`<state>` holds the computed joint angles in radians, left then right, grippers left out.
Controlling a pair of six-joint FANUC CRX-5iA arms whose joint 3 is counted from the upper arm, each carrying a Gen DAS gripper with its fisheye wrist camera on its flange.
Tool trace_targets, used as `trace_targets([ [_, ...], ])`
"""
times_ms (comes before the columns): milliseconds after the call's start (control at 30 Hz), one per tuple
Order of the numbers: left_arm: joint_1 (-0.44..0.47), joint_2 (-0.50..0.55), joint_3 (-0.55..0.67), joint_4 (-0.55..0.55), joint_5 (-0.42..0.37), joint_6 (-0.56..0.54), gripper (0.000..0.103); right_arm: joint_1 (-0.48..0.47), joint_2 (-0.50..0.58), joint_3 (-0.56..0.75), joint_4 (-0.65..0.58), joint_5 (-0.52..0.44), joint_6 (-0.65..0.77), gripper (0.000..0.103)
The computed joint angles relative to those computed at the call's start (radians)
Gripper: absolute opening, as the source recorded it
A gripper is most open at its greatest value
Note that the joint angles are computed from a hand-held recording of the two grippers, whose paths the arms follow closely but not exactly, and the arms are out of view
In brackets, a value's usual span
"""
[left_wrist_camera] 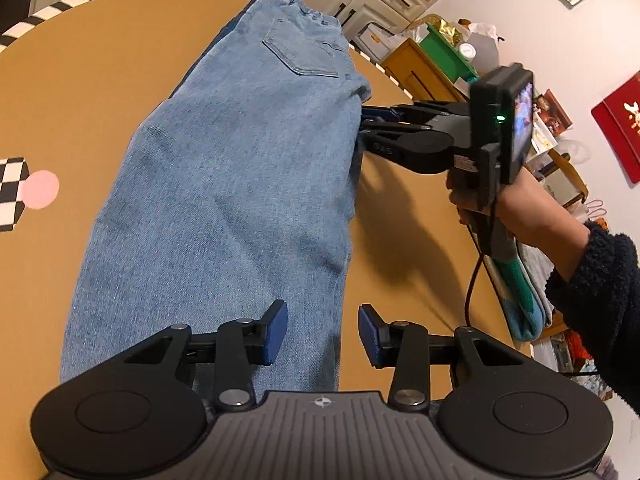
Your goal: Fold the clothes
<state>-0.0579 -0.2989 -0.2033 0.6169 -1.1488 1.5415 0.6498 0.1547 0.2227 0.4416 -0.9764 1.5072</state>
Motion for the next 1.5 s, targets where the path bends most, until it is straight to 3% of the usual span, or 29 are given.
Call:
trace_targets([
  [333, 0.028, -0.001, -0.014, 0.040, -0.021, -0.009, 0.043, -0.136, -0.001, 0.139, -0.279, -0.125, 0.009, 0.008],
  [467, 0.033, -0.004, -0.027, 0.056, -0.019, -0.011, 0.043, -0.160, 0.005, 0.146, -0.291, -0.137, -0.066, 0.000],
  [567, 0.037, -0.002, -0.030, 0.063, -0.028, -0.013, 0.043, -0.182, 0.005, 0.134, -0.251, -0.124, -0.149, 0.000],
  [800, 0.035, -0.011, -0.052, 0.095, -0.043, -0.006, 0.043, -0.240, -0.021, 0.224, -0.543, -0.104, -0.126, 0.006],
  [900, 0.034, -0.017, -0.049, 0.094, -0.064, 0.011, 0.043, -0.202, 0.009, 0.254, -0.564, -0.139, -0.063, 0.008],
  [1000, 0.043, -0.033, -0.060, 0.112, -0.106, 0.018, 0.044, -0.151, 0.025, 0.219, -0.474, -0.158, -0.064, 0.007],
  [1033, 0.048, -0.039, -0.067, 0.122, -0.122, 0.019, 0.043, -0.142, 0.028, 0.218, -0.472, -0.155, -0.063, 0.012],
  [1100, 0.045, -0.062, -0.087, 0.127, -0.135, 0.010, 0.043, -0.142, 0.039, 0.252, -0.541, -0.141, -0.051, 0.012],
  [1267, 0.034, -0.102, -0.120, 0.123, -0.110, 0.065, 0.044, -0.100, 0.117, 0.380, -0.719, -0.187, 0.037, 0.014],
  [1400, 0.021, -0.126, -0.135, 0.110, -0.095, 0.074, 0.044, -0.050, 0.158, 0.379, -0.701, -0.216, 0.012, 0.014],
  [1500, 0.018, -0.144, -0.147, 0.108, -0.088, 0.091, 0.044, -0.023, 0.136, 0.306, -0.659, -0.140, -0.021, 0.013],
])
